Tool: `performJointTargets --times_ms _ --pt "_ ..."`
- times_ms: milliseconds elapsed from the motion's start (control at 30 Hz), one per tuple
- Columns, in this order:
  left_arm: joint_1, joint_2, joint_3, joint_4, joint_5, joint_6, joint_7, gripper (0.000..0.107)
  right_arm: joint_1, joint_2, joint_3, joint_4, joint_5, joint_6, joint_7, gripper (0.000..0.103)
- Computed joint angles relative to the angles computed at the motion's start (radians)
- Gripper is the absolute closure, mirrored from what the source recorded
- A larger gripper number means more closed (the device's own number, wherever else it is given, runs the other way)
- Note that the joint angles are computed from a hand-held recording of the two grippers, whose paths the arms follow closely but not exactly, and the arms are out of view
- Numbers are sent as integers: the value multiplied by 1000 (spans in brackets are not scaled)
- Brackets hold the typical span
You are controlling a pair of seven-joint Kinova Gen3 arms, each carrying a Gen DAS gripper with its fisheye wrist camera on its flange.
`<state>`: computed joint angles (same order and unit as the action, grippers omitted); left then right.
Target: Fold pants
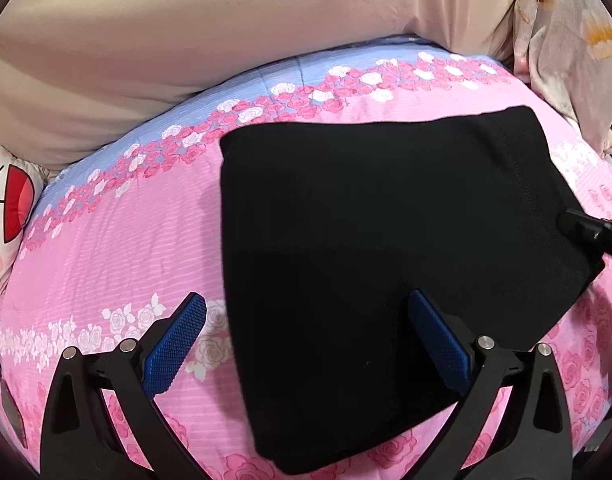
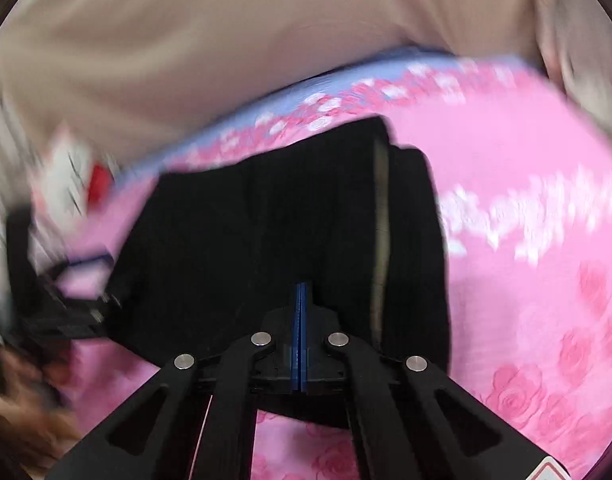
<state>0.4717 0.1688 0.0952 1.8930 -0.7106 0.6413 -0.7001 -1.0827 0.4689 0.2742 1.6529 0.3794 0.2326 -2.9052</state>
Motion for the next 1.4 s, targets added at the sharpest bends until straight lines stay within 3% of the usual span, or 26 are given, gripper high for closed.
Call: performJointTargets --times_ms 100,133,200,233,267,333,400,500,567,633,700,833,933,1033,1167,1233,1300,1400 --pt "42 -30 -51 16 -6 -8 16 9 -71 -15 45 -9 98 74 -107 102" --pt "52 -46 -75 23 13 -20 0 9 -117 -23 84 -10 129 114 -148 95" --pt "14 -82 -79 36 90 -48 -63 9 -191 -24 144 -18 183 196 -229 65" --pt "-32 -99 -57 49 130 -72 -98 9 -210 -31 150 -16 223 236 -270 36" --pt "-78 -115 -42 68 171 -97 -117 9 -216 -37 137 -18 264 277 -311 26" --pt "-171 -118 5 77 252 -109 -178 9 -215 -41 101 -18 329 316 -382 26" --pt "-264 -104 50 92 334 -134 -230 9 -156 -35 25 -25 335 298 -394 25" --pt "-403 -92 150 118 456 -193 -299 9 -49 12 -98 -94 280 334 -300 25" --pt "-476 -80 215 109 537 -198 -381 9 -35 43 -123 -151 236 399 -237 23" --pt "-475 -65 216 94 610 -191 -462 9 -50 81 -121 -214 236 480 -200 22" --pt "-409 -60 149 86 660 -186 -525 9 -12 89 -192 -239 286 531 -226 21" --pt "-224 -32 12 58 579 -180 -466 9 11 82 -210 -226 289 546 -278 18" --pt "-190 -21 -4 49 554 -182 -437 9 39 62 -204 -169 246 450 -306 17" --pt "-191 -6 3 36 577 -181 -447 9 97 39 -247 -93 283 328 -406 17" --pt "-158 2 -19 38 539 -196 -384 9 55 34 -185 -59 291 262 -435 13" --pt "-195 9 12 41 569 -213 -397 9 38 38 -168 -60 303 259 -449 11" --pt "-288 15 87 53 649 -245 -454 9 12 44 -144 -63 323 261 -484 12" --pt "-427 32 204 80 769 -315 -545 9 -23 38 -93 -34 354 201 -539 38"
